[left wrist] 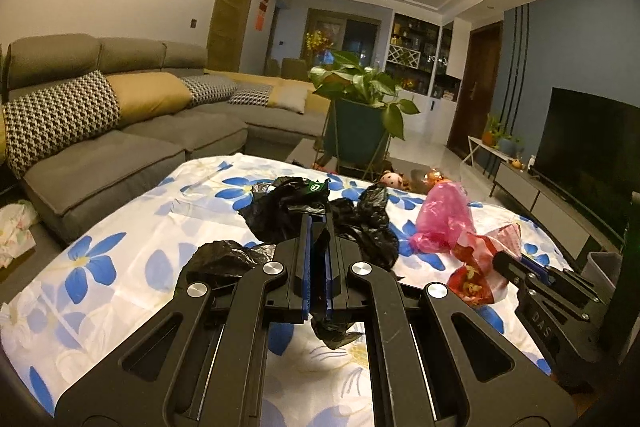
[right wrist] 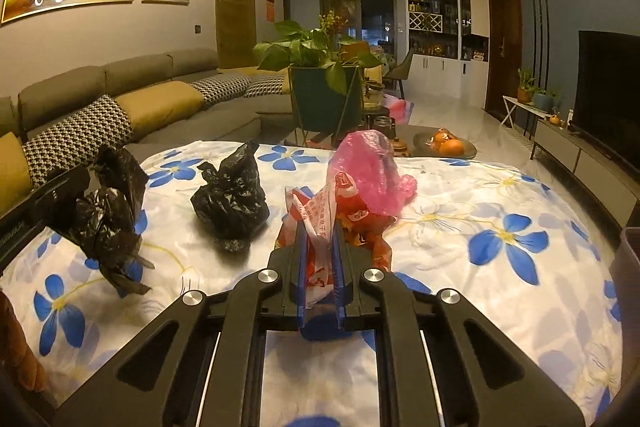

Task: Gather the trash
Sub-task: 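Carry the black bag with the left gripper while the right gripper carries the red-and-white bag over the bin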

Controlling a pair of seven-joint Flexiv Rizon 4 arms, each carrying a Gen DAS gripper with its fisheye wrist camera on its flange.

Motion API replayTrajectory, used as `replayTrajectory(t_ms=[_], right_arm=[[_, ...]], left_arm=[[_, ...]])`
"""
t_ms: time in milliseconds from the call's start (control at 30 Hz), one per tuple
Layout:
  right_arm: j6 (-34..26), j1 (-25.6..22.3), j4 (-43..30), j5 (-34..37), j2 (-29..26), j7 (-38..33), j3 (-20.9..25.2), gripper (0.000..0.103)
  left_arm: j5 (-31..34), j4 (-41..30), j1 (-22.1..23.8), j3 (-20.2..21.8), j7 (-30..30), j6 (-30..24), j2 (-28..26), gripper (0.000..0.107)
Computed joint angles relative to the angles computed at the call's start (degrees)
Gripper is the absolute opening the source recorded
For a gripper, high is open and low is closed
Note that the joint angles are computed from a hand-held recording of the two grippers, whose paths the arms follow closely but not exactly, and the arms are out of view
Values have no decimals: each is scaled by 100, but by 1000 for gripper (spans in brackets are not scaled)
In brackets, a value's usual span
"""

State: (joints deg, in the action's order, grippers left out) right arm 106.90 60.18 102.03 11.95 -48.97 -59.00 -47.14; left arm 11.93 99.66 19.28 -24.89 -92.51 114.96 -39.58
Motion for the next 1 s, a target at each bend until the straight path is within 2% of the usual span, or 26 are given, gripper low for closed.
replayTrajectory(t_ms=[400, 1000], right_arm=[[449, 634, 822, 680, 327, -401, -505, 12], [823, 1083, 1587, 1525, 666, -924, -954, 12]], left_arm=[[272, 412, -6, -55, -116, 152, 412, 4], [553, 543, -236, -189, -60, 98, 627, 4]])
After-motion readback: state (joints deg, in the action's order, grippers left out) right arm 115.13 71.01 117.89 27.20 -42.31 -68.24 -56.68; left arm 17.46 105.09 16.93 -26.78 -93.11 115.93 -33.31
